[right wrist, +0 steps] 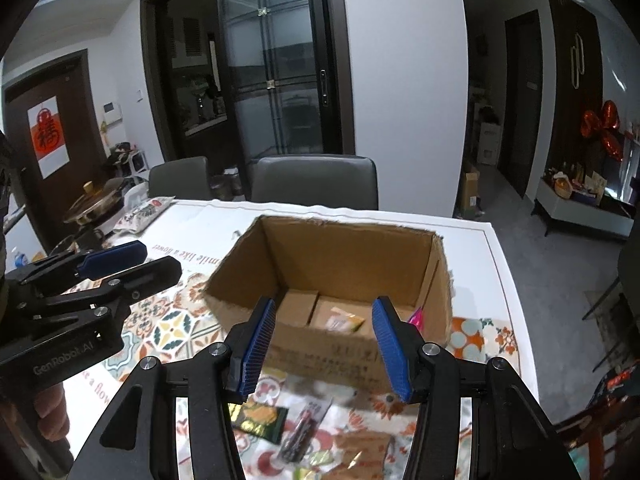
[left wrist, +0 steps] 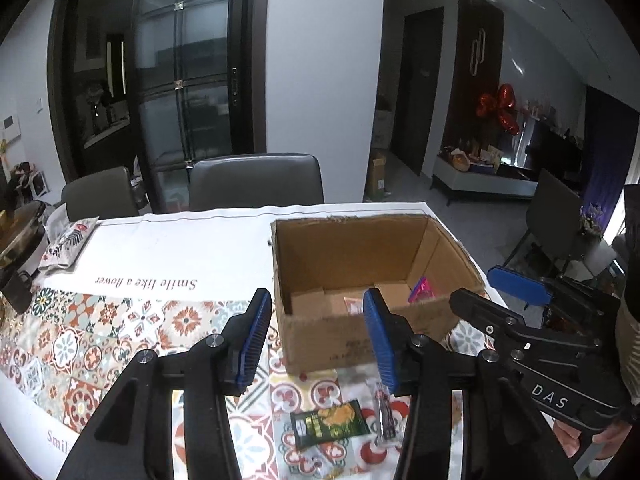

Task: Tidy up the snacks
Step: 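Move both open tools back toward the remaining snacks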

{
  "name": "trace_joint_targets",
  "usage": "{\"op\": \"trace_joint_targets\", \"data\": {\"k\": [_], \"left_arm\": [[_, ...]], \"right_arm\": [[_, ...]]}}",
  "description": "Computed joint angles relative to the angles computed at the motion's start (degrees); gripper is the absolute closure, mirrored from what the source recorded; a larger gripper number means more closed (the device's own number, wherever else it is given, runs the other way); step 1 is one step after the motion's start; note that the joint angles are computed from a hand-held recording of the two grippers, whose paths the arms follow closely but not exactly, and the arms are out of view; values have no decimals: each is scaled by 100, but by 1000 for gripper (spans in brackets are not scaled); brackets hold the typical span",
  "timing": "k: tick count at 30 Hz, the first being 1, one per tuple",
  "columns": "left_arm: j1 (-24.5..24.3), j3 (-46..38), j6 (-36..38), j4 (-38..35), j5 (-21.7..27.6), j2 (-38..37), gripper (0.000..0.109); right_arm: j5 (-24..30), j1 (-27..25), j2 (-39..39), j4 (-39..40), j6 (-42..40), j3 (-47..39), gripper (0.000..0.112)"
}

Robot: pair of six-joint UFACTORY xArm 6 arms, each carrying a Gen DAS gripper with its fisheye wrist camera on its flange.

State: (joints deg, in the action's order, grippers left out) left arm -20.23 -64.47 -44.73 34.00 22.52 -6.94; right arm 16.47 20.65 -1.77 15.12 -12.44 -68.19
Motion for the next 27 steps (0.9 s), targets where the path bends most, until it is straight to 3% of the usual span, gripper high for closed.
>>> {"op": "trace_joint_targets", "data": {"k": [7,22,27], "left_arm": [[-105,840,-448,409,-171,-691,60],[-544,1763,-1473,1064,387,-1365,59],[-599,2019,-1349,711,357,-1439,59]], "right_arm": [[-239,180,-597,271,-222,794,61],[-268,400,-1451,727,-361,2051,61],[-127,400,-1503,581,-169,2265,61]]}}
